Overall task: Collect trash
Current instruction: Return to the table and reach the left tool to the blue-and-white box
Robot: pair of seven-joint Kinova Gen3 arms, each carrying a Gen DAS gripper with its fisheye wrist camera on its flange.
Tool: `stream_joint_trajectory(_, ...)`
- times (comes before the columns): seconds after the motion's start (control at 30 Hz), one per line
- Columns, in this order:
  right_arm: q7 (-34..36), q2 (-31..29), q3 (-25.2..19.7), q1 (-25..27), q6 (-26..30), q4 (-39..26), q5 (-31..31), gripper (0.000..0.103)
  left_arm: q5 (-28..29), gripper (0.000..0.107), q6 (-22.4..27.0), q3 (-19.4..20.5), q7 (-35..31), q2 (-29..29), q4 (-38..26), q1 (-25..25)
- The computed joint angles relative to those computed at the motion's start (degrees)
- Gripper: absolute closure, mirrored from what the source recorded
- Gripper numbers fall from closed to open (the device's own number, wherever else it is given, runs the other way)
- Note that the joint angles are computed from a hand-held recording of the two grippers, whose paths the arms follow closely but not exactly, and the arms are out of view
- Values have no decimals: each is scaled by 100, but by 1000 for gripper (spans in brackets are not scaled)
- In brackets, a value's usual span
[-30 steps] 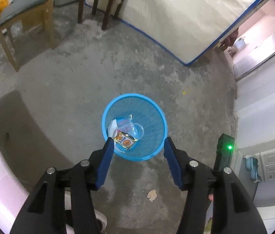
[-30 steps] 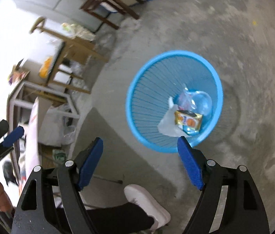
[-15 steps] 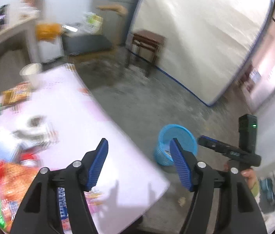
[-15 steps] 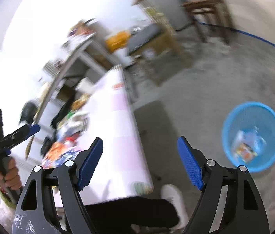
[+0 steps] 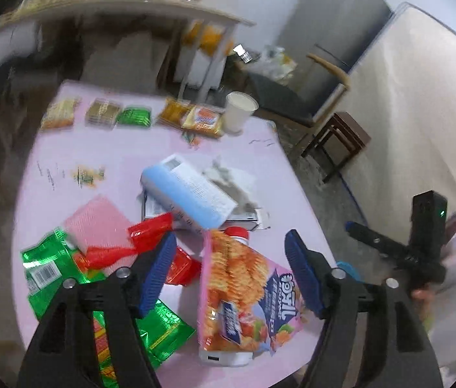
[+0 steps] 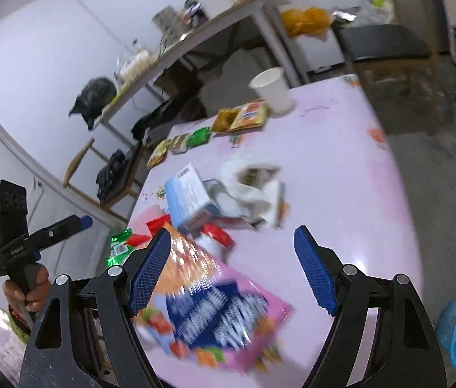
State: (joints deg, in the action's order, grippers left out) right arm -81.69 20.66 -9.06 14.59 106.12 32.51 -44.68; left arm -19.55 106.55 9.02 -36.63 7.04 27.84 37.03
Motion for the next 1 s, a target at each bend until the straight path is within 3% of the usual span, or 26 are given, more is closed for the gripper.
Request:
stream_joint_trajectory(0.13,-352,464,-65,-1031,-69,-716,839,28,932,36,-173,62,292,31,407,-1062)
stream_joint_trajectory(0.27,-696,876,-3,-1620,113,-1282,1303,29,1864,32,-330,79,218,197,701,-2022)
stream_joint_trajectory(0.37,-829,1008,-44,-1848,125,-1374,1536,33,2414,29,-227,-348,174,485,583,-2151)
stream_joint_trajectory(0.53,-914,1106,-119,-1884,91,-1309,1635,47,2565,29,-36,-413,304,879,260,-2343)
stream_joint_trajectory(0.63,-881,1086,-133,-1861,0,-1160,1647,69,2548,28,19,-440,321,1047,144,-2361)
stream_joint_trajectory(0.7,-888,1087,-126,-1848,-25,-1130,1653,89,2558,28,116,-452,389,1169,47,-2362)
stream_joint_trajectory(0.77,-903,1110,-173,-1761,-17,-1123,1557,96,2579,28,118,-464,455,1212,83,-2370)
stream_joint_trajectory(1.0,-556,716,-181,-1481,-526,-482,1373,99,2382,26,645,-542,739,1615,-462,-2176)
